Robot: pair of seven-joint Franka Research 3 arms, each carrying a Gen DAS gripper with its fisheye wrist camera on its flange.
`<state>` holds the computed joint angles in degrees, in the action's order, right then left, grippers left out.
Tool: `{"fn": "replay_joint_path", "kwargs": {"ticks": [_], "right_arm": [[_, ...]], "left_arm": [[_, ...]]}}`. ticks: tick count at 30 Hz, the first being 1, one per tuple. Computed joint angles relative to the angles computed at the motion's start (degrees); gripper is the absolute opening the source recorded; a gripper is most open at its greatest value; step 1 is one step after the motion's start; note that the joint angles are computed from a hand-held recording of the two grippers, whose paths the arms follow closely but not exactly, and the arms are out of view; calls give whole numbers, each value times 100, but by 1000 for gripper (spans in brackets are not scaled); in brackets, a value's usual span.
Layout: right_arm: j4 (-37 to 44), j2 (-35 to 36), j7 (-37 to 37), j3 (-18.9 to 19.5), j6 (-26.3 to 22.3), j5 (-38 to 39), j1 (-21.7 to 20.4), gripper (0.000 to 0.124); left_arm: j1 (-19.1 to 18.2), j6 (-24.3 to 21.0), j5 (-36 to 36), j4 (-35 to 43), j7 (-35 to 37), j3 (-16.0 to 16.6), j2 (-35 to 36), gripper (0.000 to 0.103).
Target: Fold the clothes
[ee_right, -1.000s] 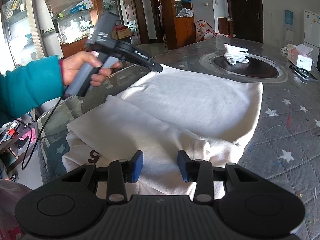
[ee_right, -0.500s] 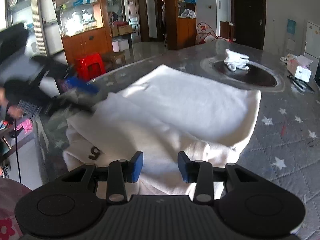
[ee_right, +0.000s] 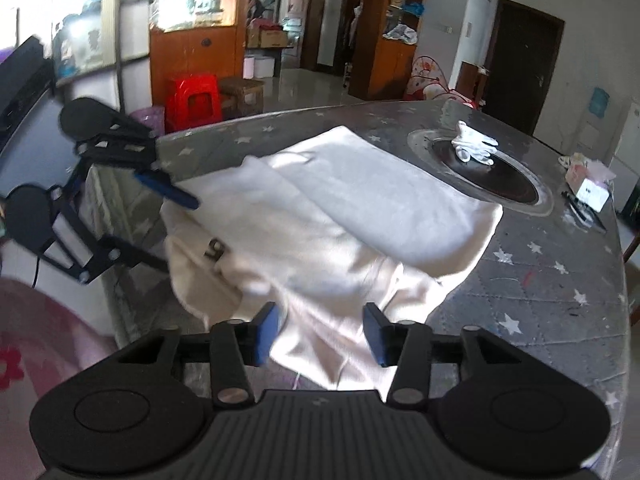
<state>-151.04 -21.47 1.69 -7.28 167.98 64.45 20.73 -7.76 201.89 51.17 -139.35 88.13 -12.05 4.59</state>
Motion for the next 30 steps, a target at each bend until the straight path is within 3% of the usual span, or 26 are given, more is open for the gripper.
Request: {"fn": "replay_joint_path", "kwargs": {"ticks": [2, 4, 5, 9, 13, 15, 16, 18, 19, 20, 23, 24, 26, 27, 30], "right_arm": [[-136, -105, 3, 67, 21, -205, -57, 51], [-222, -157, -72, 58, 83, -325, -12, 51], [-247, -170, -129, 26, 113, -344, 37, 51], [-241, -148, -1045, -315, 444, 142, 565, 66], [20, 95, -2166, -509, 495, 1075, 899, 66], [211, 307, -2605, -488, 495, 1559, 930, 66], [323, 436, -2829, -458, 527, 1833, 931, 62], [469, 657, -2547, -334, 428, 1724, 765, 49], [521, 744, -2251, -255, 366, 1545, 651, 35], [575, 834, -1743, -164, 252, 1191, 489, 26], [710, 905, -700, 26, -270, 437, 18, 15], [765, 920, -400, 85, -453, 221, -134, 15], [863, 945, 5, 207, -690, -44, -374, 15], [902, 953, 132, 255, -756, -125, -454, 15], [1014, 1002, 418, 356, -883, -287, -598, 15]], "left_arm": [[-35, 43, -114, 11, 65, -3, 52, 33], [162, 30, 456, 214, -599, -103, 122, 17], [208, 75, 561, 271, -816, -112, 139, 14], [377, 235, 1086, 660, -1834, -111, 231, 10], [661, 274, 2772, 1586, -4155, -162, 552, 10], [597, 338, 3272, 1920, -4837, -50, 692, 10], [547, 381, 3566, 2095, -5192, 20, 767, 10], [423, 462, 3785, 2227, -5457, 170, 837, 10], [359, 504, 3879, 2287, -5573, 246, 870, 11], [308, 514, 3723, 2185, -5368, 307, 836, 14], [224, 520, 3148, 1805, -4604, 406, 711, 18], [221, 537, 2798, 1574, -4184, 416, 633, 21], [231, 551, 2237, 1214, -3546, 399, 506, 41], [202, 562, 1783, 969, -3029, 404, 425, 45], [286, 548, 1489, 688, -2573, 319, 350, 47]]}}
